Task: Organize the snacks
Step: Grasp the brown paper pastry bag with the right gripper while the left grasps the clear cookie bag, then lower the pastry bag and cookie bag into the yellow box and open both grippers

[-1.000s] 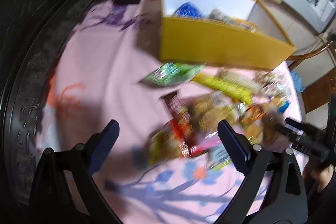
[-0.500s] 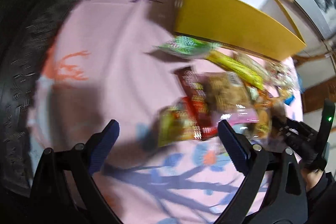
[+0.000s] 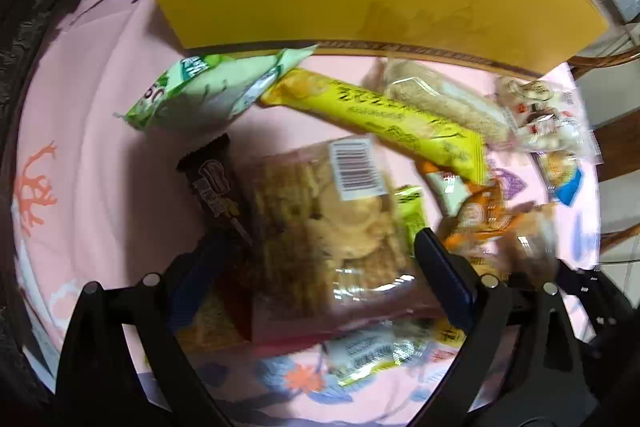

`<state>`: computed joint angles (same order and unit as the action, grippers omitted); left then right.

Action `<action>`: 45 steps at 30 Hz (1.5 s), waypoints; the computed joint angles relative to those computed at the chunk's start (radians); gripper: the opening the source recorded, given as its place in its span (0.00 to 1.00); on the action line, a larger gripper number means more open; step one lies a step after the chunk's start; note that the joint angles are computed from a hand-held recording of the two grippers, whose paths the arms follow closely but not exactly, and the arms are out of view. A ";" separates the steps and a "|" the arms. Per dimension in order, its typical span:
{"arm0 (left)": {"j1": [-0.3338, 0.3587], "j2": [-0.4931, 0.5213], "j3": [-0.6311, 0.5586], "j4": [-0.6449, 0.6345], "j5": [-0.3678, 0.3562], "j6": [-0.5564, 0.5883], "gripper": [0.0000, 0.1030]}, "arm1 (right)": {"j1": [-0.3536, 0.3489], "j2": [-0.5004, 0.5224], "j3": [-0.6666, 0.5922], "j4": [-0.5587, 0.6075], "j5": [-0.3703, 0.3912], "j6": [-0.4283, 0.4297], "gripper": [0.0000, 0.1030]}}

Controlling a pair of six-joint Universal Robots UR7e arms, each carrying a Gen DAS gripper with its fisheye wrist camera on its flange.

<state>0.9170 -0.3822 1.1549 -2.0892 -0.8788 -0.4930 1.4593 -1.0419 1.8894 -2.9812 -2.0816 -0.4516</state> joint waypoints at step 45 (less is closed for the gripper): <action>-0.069 -0.019 -0.163 -0.294 0.058 0.282 0.55 | 0.156 0.108 -0.427 0.054 0.116 -0.039 0.36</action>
<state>0.8476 -0.4015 0.9915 -2.3828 -0.8204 -0.2115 1.6155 -0.9340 1.4626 -2.9270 -1.9656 -0.4905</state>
